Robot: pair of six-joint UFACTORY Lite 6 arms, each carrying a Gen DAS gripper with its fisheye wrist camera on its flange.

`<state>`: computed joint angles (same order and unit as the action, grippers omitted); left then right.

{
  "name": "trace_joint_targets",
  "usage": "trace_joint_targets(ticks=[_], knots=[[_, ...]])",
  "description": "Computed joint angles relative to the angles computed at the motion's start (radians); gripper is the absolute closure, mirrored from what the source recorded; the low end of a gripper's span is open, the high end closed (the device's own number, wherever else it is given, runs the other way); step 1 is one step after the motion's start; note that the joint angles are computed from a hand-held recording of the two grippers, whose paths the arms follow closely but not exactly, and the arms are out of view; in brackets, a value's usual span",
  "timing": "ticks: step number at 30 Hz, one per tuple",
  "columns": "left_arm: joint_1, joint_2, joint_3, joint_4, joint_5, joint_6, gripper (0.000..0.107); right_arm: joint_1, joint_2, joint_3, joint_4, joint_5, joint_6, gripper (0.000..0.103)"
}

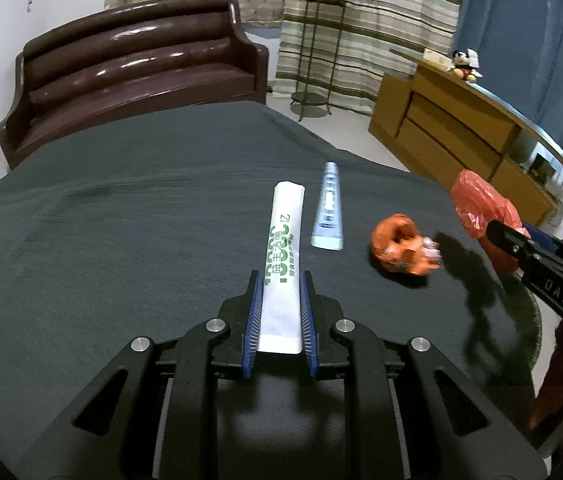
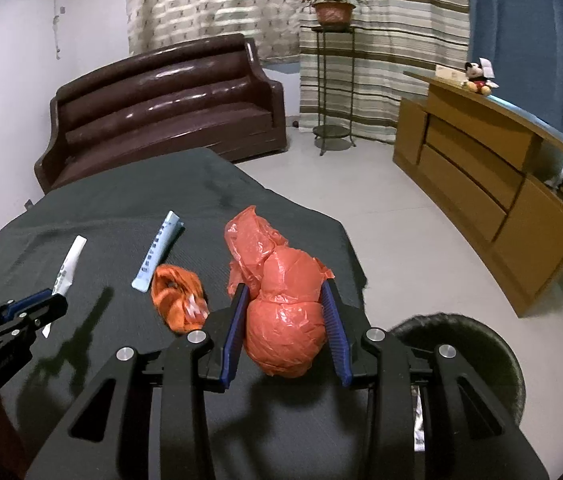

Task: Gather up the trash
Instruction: 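Carry the white tube and red bag over the black trash bin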

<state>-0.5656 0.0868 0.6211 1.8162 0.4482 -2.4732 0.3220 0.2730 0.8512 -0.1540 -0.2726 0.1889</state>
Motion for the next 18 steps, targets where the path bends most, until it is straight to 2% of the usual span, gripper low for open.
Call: trace_joint_targets(ticks=[18], knots=[[-0.296,0.084,0.145,-0.228,0.129,0.118,0.089,-0.181,-0.247,-0.261,-0.121,-0.059,0.087,0.065]])
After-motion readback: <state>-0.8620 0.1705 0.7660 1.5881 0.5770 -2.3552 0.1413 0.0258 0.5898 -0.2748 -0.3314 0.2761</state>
